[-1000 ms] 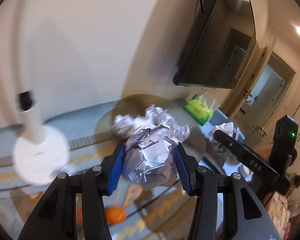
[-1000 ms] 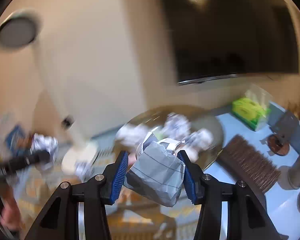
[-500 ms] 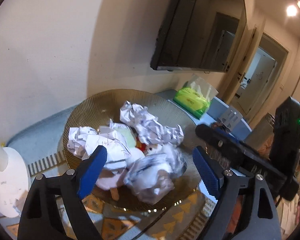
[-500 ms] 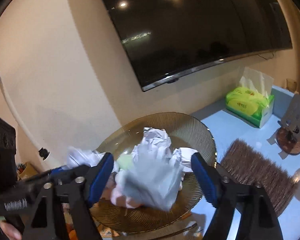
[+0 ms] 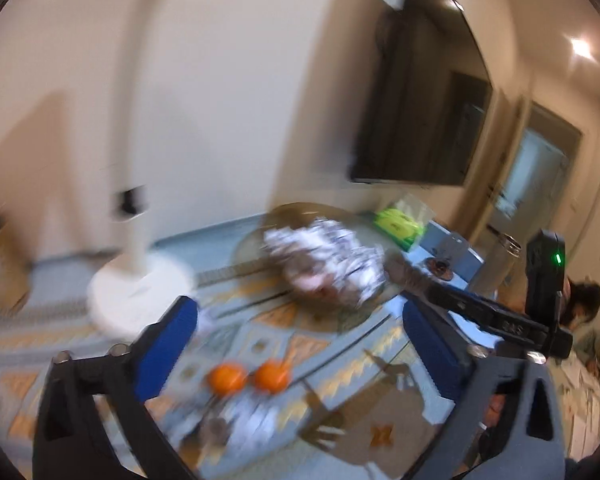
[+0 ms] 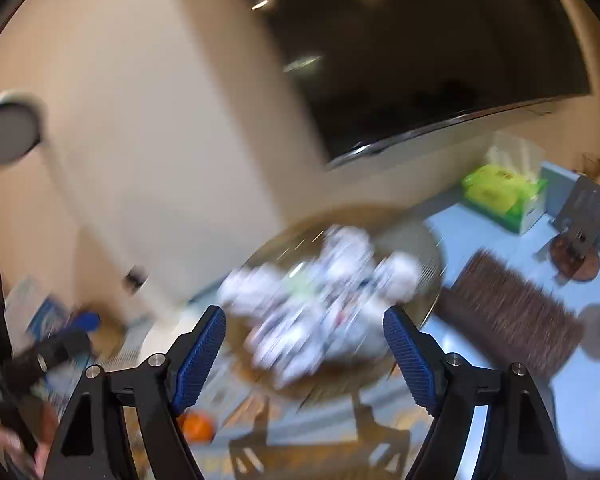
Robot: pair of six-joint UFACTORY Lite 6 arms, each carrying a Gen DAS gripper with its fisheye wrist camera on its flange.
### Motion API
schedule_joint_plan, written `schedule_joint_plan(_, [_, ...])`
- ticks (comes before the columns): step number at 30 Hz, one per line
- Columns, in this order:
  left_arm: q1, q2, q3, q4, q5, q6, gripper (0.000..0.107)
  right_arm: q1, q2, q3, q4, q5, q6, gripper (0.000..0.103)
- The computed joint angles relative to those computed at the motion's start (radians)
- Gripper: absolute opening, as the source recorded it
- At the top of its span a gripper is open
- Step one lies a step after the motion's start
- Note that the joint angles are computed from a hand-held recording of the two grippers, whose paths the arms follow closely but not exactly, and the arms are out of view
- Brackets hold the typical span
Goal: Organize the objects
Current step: 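Move both open tools back toward the oranges and papers on the rug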
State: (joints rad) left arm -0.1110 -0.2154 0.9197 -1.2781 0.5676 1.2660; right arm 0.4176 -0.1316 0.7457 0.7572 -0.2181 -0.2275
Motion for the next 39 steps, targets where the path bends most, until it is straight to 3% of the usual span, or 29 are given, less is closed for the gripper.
schedule_joint_plan(3, [0.312,-0.236,-0.186,0.083,0.213,-0.044,0.102,0.164,-0.055,-0.091,0.188,-0.079,-0.126,0.089])
schedule_joint_plan(7, [0.73,-0.307,-0.192,0.179,0.466,0.018,0.102,0.4,0.06,-0.086,0.42,-0.258,-0.266,0.089])
schedule_joint_plan(12, [1.226,-0.197,0.04,0.161,0.865,0.154,0.102,0.475,0.259,0.003,0.288,-0.283,-0.102,0.089])
schedule_joint_plan(15, [1.329,-0.163,0.14,0.132,0.943,0.173,0.102,0.474,0.348,0.023,0.116,-0.298,0.099,0.089])
schedule_joint_plan(17, [1.37,-0.192,0.124,0.114,0.95,0.224,0.102,0.473,0.393,0.059,0.158,-0.278,0.066,0.089])
schedule_joint_plan(20, [1.258,-0.249,-0.033,0.115,0.827,0.283,0.102,0.496,0.399,0.063,0.198,-0.306,0.013,0.09])
schedule_joint_plan(23, [0.981,-0.213,-0.201,0.137,0.581,0.256,0.102,0.498,0.417,0.084,0.222,-0.291,-0.016,0.092])
schedule_joint_plan(26, [0.705,-0.092,-0.328,0.03,0.306,0.376,0.102,0.502,0.447,0.124,0.29,-0.269,-0.097,0.092])
schedule_joint_plan(30, [0.448,0.097,-0.357,-0.219,0.0,0.659,0.102,0.536,0.539,0.251,0.571,-0.253,-0.415,0.094])
schedule_joint_plan(34, [0.405,0.052,-0.451,-0.437,-0.092,0.897,0.102,0.569,0.615,0.352,0.766,-0.273,-0.668,0.094])
schedule_joint_plan(36, [0.414,-0.039,-0.519,-0.486,-0.06,0.966,0.102,0.571,0.623,0.362,0.791,-0.278,-0.694,0.094])
schedule_joint_plan(39, [0.38,-0.032,-0.515,-0.537,-0.092,1.01,0.102,0.555,0.619,0.358,0.794,-0.263,-0.678,0.094])
